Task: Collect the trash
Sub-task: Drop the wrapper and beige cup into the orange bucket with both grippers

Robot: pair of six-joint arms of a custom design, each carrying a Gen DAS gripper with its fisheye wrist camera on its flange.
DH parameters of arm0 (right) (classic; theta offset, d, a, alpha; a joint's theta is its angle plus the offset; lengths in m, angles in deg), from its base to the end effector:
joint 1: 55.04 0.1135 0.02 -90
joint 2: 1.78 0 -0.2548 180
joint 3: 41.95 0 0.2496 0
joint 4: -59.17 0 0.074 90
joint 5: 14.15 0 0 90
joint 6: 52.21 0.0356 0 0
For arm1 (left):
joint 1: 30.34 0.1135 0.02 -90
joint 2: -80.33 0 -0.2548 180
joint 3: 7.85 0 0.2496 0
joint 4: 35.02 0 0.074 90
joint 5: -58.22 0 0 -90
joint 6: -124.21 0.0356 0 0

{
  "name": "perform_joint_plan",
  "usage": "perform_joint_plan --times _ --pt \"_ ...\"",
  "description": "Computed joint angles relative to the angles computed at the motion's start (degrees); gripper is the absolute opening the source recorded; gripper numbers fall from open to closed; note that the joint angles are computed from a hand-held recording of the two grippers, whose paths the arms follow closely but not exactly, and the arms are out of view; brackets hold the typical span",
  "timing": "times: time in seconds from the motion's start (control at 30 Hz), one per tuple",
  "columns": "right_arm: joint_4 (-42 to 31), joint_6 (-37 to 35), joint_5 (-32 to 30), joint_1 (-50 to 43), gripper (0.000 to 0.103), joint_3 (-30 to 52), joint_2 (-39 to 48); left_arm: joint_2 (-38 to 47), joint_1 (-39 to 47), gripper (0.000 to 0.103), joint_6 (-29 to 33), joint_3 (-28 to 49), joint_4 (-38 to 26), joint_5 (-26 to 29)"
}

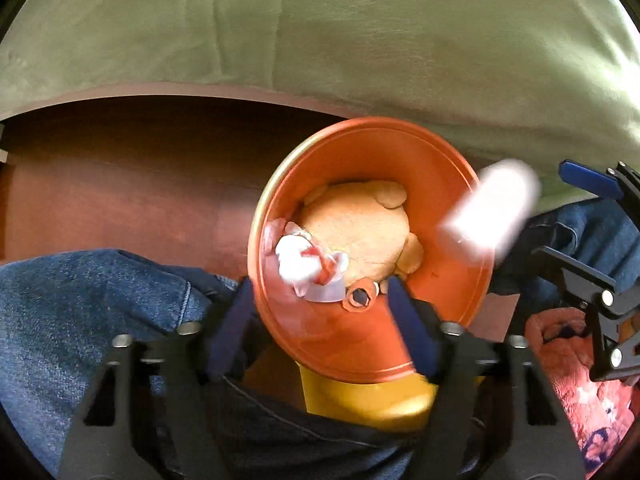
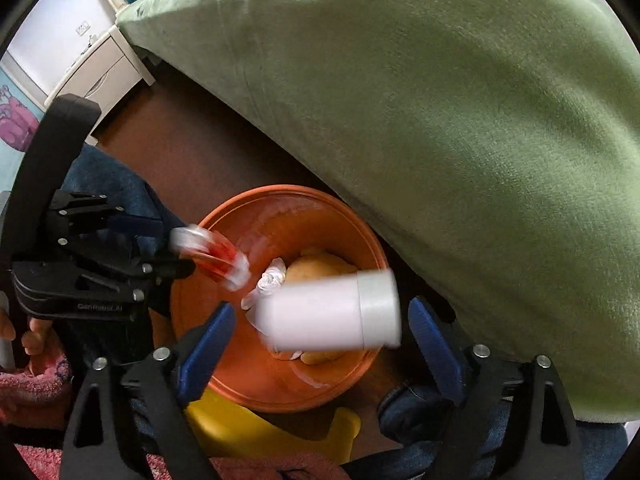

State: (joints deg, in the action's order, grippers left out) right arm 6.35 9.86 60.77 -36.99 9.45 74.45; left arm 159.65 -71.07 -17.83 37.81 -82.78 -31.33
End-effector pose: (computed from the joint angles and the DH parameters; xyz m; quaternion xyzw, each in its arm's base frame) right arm 0.1959 0.0736 0.1503 -0.3979 0.9018 0.1208 0.1175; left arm 0.1490 -0.1287 0.1172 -0.0980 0.9924 -0.0569 0.0488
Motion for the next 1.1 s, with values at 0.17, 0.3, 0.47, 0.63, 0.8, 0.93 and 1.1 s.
perform_joint_plan --times 0.17,0.3,0.47,0.63,0.8,0.93,1.1 --pt "1.1 1.0 0.9 1.1 0.093 0.0 0.5 0.5 0.3 0.070 -0.2 -0.3 0.5 0.2" --pt "1.6 0.9 0.7 0.7 0.093 -0.6 0.5 0.4 0.4 0.070 -0.5 -0.9 1.3 0.4" --pt "1.7 0.5 0.9 0.2 0.094 -0.4 1.0 -0.4 0.3 0.070 -0.6 -1.4 1.1 0.3" --pt "1.7 0.5 0.4 -0.1 0.094 -0.4 0.6 -0.4 0.2 0.070 -0.7 -1.4 1.1 0.3" --pt "0.5 0.0 -0.7 -1.3 0.094 0.3 -0.9 -2.9 1.0 0.070 -0.8 -1.9 0.0 0.2" --pt "-1.0 0.2 -1.6 -2.0 0.094 1.8 -2.3 -5.9 2.1 0.070 -0.6 -1.6 -2.3 -0.8" --pt "-3.3 0.2 -3.0 -2.7 0.094 4.1 -4.5 -10.3 3.9 0.070 0.3 -0.3 -5.9 -2.3"
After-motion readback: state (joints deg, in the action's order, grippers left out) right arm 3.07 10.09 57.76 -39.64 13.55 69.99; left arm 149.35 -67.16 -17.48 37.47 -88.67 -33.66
